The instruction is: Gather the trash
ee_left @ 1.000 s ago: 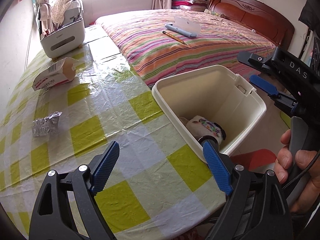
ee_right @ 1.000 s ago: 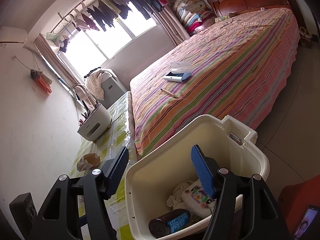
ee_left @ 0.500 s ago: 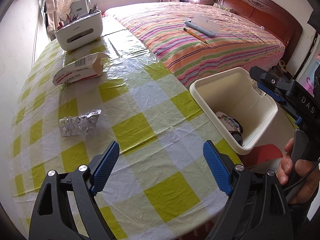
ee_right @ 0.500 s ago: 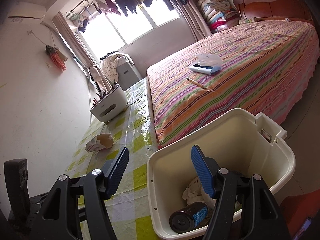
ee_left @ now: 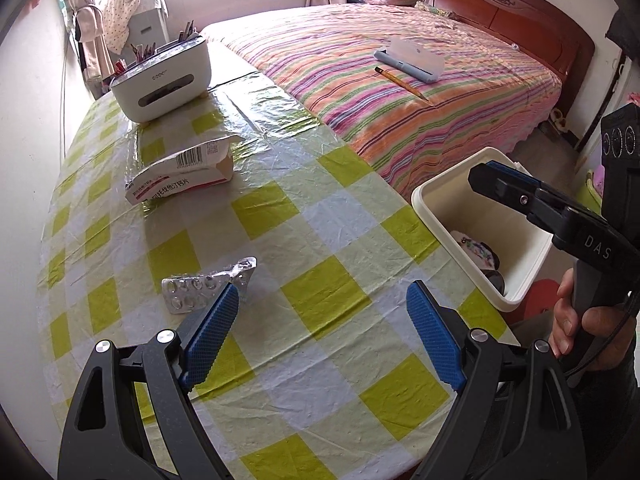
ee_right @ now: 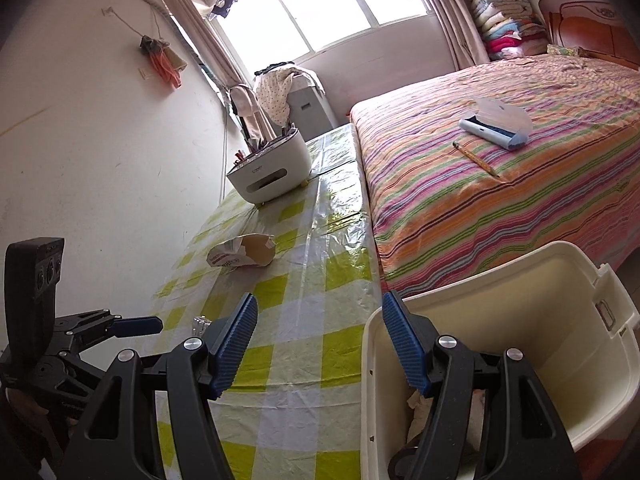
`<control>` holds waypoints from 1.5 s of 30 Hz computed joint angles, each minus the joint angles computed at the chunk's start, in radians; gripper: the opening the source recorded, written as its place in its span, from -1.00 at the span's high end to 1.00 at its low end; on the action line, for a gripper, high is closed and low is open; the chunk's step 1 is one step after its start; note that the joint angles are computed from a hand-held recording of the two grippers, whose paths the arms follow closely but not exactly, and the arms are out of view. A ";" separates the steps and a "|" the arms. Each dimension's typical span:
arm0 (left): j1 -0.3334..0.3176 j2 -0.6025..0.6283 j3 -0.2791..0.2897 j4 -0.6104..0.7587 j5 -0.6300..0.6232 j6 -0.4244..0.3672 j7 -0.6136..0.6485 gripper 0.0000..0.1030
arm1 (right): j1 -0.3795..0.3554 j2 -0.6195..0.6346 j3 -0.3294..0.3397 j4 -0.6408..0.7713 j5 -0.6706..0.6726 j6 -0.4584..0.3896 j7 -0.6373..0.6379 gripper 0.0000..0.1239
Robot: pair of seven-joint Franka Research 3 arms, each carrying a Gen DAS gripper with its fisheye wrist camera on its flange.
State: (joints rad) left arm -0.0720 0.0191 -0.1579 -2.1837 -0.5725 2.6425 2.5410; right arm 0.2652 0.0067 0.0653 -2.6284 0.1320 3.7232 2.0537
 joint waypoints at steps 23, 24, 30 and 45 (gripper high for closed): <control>0.168 0.246 -0.038 0.317 0.132 -0.174 -0.205 -0.64 | -0.458 0.290 0.396 0.535 -0.698 -0.417 -0.091 -0.17; 0.169 0.247 -0.040 0.315 0.142 -0.180 -0.204 -0.64 | -0.508 0.325 0.461 0.574 -0.706 -0.445 -0.129 -0.18; 0.174 0.256 -0.048 0.314 0.171 -0.224 -0.167 -0.64 | -0.557 0.540 0.643 0.877 -0.664 -0.749 -0.400 -0.18; 0.187 0.300 -0.035 0.364 0.225 -0.296 -0.201 -0.64 | -0.210 0.792 0.386 1.367 -0.538 -1.082 -0.476 0.35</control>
State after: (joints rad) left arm 0.1146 0.3195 -0.1927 -1.8196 -0.3471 2.3463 2.3396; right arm 0.0554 0.7986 0.4514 -1.2616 -0.4059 2.6416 1.5776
